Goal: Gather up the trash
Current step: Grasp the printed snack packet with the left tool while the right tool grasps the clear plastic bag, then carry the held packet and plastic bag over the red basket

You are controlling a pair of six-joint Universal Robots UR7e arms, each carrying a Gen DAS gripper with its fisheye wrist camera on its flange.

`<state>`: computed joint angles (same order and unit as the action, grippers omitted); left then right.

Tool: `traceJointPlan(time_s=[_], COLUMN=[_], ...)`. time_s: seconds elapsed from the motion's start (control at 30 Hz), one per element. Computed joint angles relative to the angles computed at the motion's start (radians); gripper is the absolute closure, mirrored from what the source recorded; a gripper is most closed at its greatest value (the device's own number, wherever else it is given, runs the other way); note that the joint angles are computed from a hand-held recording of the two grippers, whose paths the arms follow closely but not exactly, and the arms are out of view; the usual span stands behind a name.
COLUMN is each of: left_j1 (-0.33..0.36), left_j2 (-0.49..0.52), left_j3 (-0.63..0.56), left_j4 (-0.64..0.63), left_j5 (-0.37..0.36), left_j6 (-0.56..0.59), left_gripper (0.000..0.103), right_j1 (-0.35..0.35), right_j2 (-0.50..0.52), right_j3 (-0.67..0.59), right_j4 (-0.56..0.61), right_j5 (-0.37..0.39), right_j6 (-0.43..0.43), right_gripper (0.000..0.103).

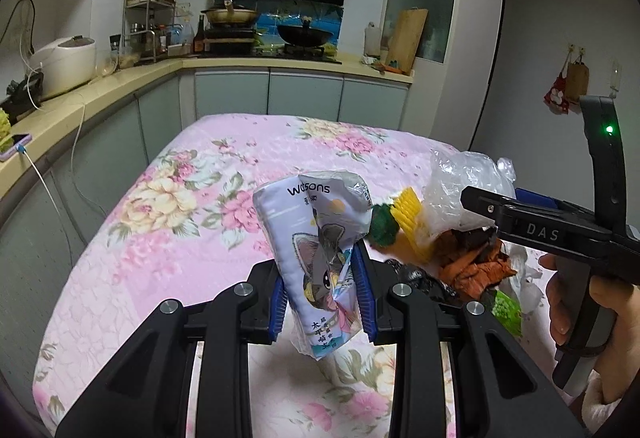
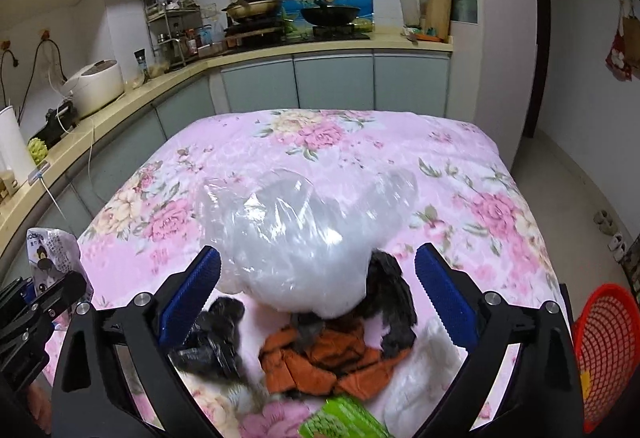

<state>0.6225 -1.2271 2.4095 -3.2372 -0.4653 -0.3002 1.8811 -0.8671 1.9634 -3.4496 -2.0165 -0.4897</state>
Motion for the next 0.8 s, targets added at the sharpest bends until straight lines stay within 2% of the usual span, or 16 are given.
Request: traceJointPlan(time_s=[0.07, 0.13, 0.2, 0.3, 0.5, 0.8], left_j1=[0.003, 0.007, 0.007, 0.011, 0.005, -0.025], left_j2=[0.002, 0.005, 0.005, 0.008, 0.022, 0.055], left_j3=[-0.006, -0.012, -0.015, -0.022, -0.035, -0.070], left_j4=[-0.012, -0.024, -0.029, -0.040, -0.059, -0.121], left_j5=[0.003, 0.007, 0.011, 0.015, 0.029, 0.031], left_j6=[0.015, 0.029, 0.034, 0.047, 0.063, 0.135], left_gripper=[0.075, 0.075, 0.075, 0.075, 0.075, 0.075], right_j1=[-0.001, -0.001, -0.005, -0.009, -0.010, -0.005], right_j2=[0.005, 0.008, 0.001, -0.006, -0.032, -0.124], right_j3=[-0.015, -0.021, -0.026, -0.027, -0.006, 0.057], right_j4=[0.017, 0.022, 0.064, 0.086, 0.073, 0.005], right_j5=[0.006, 0.011, 0.019, 0.022, 0.033, 0.055], right_j6=[-0.006, -0.018, -0.007, 0.006, 0.007, 0.018], right_gripper=[0.008, 0.021, 0.040, 0.050, 0.059, 0.059])
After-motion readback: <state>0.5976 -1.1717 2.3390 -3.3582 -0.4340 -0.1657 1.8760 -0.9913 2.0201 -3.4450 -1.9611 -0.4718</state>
